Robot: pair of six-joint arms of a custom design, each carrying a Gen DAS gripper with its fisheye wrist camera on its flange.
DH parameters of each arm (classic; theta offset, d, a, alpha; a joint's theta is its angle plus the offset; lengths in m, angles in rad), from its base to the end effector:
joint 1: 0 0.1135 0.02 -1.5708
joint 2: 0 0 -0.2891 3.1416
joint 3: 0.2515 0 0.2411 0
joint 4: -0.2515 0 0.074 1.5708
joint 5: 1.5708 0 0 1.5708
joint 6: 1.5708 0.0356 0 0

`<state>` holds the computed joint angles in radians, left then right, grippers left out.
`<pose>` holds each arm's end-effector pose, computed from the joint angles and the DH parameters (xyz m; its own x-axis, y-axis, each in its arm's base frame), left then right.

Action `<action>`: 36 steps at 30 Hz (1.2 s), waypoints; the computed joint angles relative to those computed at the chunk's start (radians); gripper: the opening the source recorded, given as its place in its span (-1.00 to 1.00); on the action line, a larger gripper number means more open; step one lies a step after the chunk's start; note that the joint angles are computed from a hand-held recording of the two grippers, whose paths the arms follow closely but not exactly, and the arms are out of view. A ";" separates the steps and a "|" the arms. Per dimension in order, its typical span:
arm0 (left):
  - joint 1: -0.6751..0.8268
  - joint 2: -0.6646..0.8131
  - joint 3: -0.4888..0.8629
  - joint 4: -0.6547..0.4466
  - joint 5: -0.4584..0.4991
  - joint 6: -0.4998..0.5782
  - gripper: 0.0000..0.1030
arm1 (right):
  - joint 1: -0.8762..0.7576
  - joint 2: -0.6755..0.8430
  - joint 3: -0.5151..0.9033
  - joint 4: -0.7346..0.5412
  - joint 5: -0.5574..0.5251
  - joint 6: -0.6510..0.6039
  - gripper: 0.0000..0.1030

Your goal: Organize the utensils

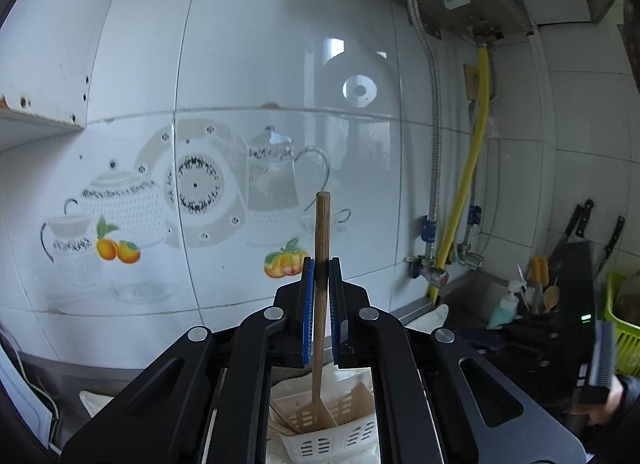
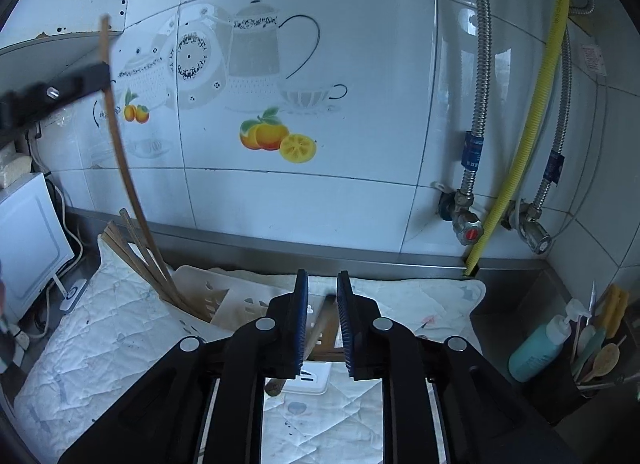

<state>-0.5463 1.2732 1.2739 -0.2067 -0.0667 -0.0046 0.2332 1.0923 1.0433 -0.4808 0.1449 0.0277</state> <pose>0.2370 -0.1413 0.4277 -0.1769 0.1022 -0.9789 0.4618 0.8869 0.0091 0.2126 0.0452 0.3634 -0.4945 -0.0893 -0.8646 -0.0938 0.9944 -0.0490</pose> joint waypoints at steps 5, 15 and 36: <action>0.034 0.044 -0.025 0.015 0.030 -0.038 -0.88 | 0.010 -0.054 -0.002 -0.023 0.010 -0.009 -0.49; 0.080 0.016 -0.089 -0.002 0.075 -0.069 -0.79 | 0.124 -0.171 -0.018 -0.100 0.082 0.045 -0.31; -0.049 -0.568 -0.479 -0.223 -0.109 -0.099 0.88 | 1.306 -0.116 -0.016 -0.886 0.956 1.170 0.38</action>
